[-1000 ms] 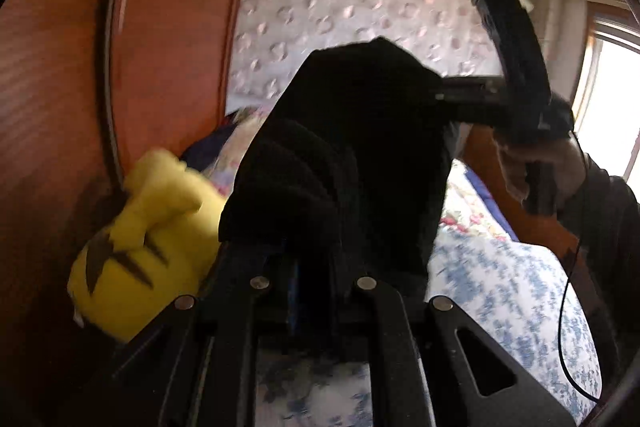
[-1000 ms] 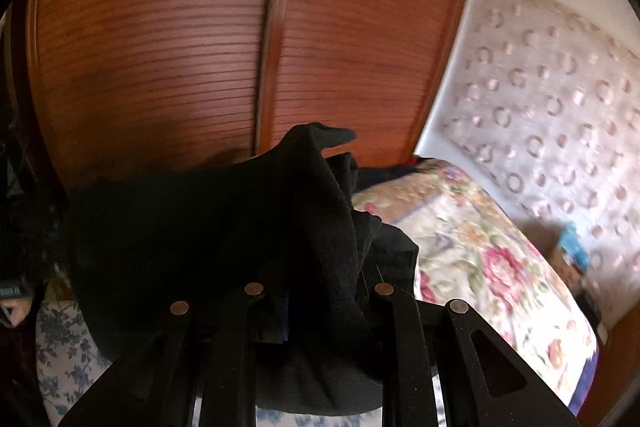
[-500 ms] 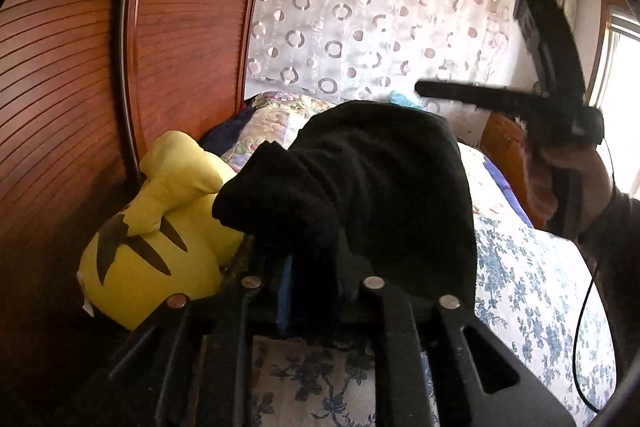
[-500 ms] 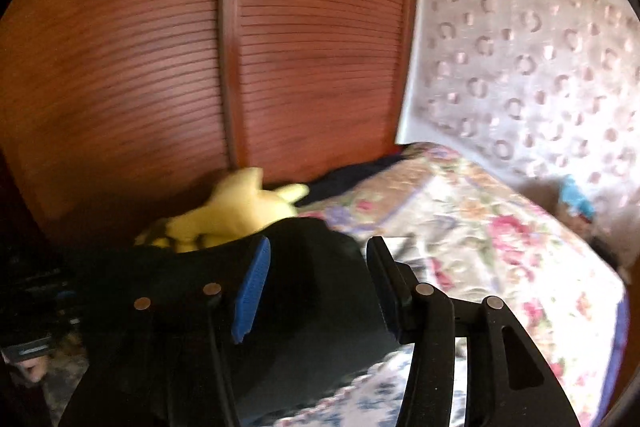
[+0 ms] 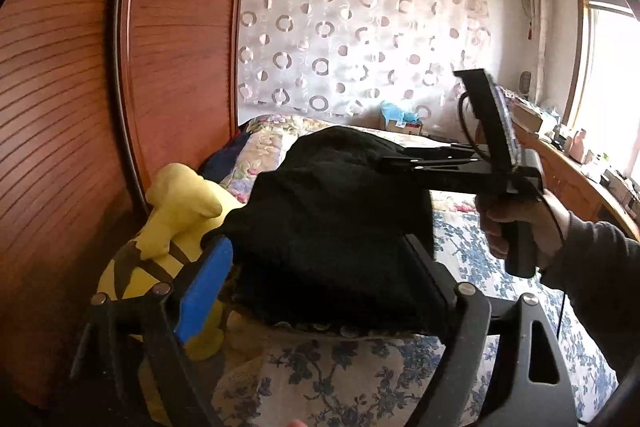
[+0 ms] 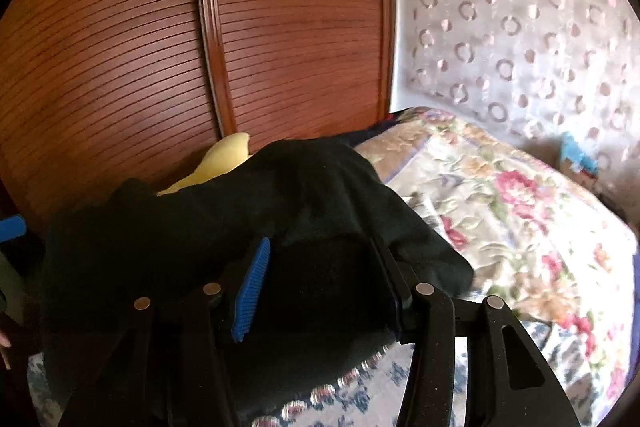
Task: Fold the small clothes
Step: 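Carry the folded shirt with both grippers onto the stack of clothes, then open both grippers and withdraw from the stacked shirt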
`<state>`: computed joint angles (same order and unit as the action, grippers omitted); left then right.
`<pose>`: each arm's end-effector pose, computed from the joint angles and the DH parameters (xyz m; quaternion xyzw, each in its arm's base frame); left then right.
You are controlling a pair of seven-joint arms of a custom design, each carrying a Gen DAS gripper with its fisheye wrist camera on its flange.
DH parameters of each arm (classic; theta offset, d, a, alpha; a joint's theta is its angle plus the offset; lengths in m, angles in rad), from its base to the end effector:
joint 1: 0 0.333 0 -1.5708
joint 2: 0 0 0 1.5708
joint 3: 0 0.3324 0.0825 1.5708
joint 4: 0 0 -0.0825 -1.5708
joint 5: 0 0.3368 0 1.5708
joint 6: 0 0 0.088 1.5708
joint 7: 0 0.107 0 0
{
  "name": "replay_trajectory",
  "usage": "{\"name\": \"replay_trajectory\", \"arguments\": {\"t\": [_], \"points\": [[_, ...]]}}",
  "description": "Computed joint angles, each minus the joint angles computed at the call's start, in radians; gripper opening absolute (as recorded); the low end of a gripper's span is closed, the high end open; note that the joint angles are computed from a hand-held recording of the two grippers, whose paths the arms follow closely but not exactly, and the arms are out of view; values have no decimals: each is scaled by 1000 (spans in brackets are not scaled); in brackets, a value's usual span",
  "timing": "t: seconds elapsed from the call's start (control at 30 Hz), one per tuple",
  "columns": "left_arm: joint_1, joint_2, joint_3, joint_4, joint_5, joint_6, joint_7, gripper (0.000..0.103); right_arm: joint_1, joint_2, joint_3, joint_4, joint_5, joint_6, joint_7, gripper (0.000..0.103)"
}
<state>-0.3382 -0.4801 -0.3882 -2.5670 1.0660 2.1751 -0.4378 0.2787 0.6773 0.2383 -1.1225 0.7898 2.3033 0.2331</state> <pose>0.2869 -0.2254 0.4821 -0.7795 0.3772 -0.2667 0.4231 0.6726 0.3252 0.5096 -0.8810 0.0909 -0.0695 0.4591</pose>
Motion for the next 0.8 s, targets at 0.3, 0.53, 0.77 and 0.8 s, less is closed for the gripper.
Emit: {"name": "replay_trajectory", "arguments": {"t": [0.3,0.53,0.77,0.8], "points": [[-36,81,-49,86,10,-82,20,85,-116,-352,2,-521,313,80,-287,56],[-74,154,-63,157,52,-96,12,85,-120,-508,-94,-746,513,73,-432,79],[-111,259,-68,265,94,-126,35,85,-106,-665,-183,-951,714,158,-524,83],[-118,275,-70,284,100,-138,40,85,-106,-685,-194,-976,750,166,-544,83]]}}
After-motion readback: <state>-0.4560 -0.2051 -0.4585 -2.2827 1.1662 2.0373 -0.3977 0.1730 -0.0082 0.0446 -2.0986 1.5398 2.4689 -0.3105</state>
